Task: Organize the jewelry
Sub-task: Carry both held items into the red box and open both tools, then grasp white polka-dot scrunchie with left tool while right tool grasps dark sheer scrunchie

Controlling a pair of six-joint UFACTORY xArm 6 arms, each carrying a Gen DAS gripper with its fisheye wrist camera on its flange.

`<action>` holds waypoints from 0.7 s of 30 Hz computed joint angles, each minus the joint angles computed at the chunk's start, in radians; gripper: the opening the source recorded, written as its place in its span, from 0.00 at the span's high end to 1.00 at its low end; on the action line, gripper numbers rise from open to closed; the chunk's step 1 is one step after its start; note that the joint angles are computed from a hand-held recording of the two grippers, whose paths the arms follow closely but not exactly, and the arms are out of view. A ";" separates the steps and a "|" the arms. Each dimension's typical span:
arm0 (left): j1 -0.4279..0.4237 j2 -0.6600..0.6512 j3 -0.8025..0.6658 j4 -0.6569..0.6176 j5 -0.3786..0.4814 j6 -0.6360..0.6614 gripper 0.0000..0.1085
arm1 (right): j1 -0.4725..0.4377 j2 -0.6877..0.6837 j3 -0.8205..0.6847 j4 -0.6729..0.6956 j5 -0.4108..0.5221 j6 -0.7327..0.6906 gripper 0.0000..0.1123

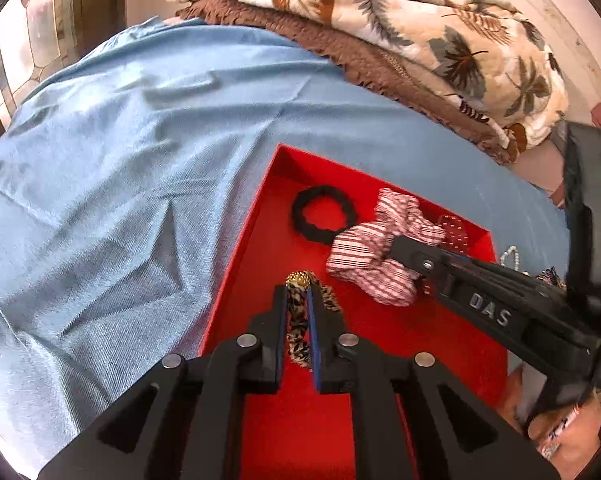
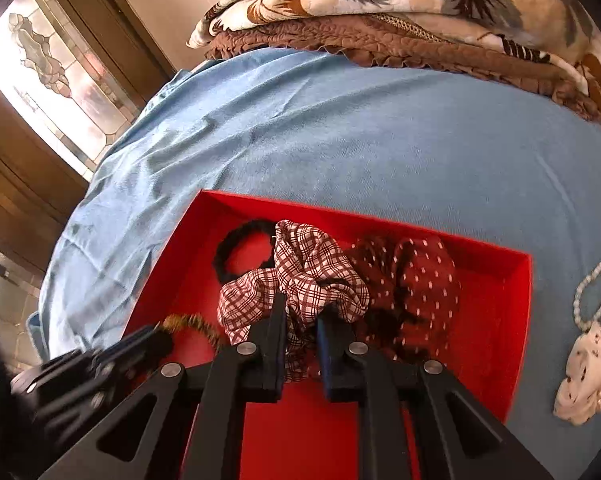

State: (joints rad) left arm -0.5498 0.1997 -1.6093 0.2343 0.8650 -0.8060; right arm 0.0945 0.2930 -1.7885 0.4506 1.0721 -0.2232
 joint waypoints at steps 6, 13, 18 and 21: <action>-0.010 -0.024 0.017 0.044 -0.014 -0.033 0.74 | -0.020 -0.075 0.051 -0.006 -0.030 -0.027 0.58; -0.028 -0.047 0.045 0.108 -0.037 -0.092 0.65 | -0.132 -0.250 0.195 0.053 -0.016 -0.098 0.50; -0.055 -0.055 0.067 0.180 -0.064 -0.145 0.57 | -0.265 -0.377 0.313 0.025 0.018 -0.173 0.47; -0.084 -0.060 0.073 0.271 -0.055 -0.200 0.55 | -0.361 -0.437 0.377 -0.008 0.034 -0.222 0.47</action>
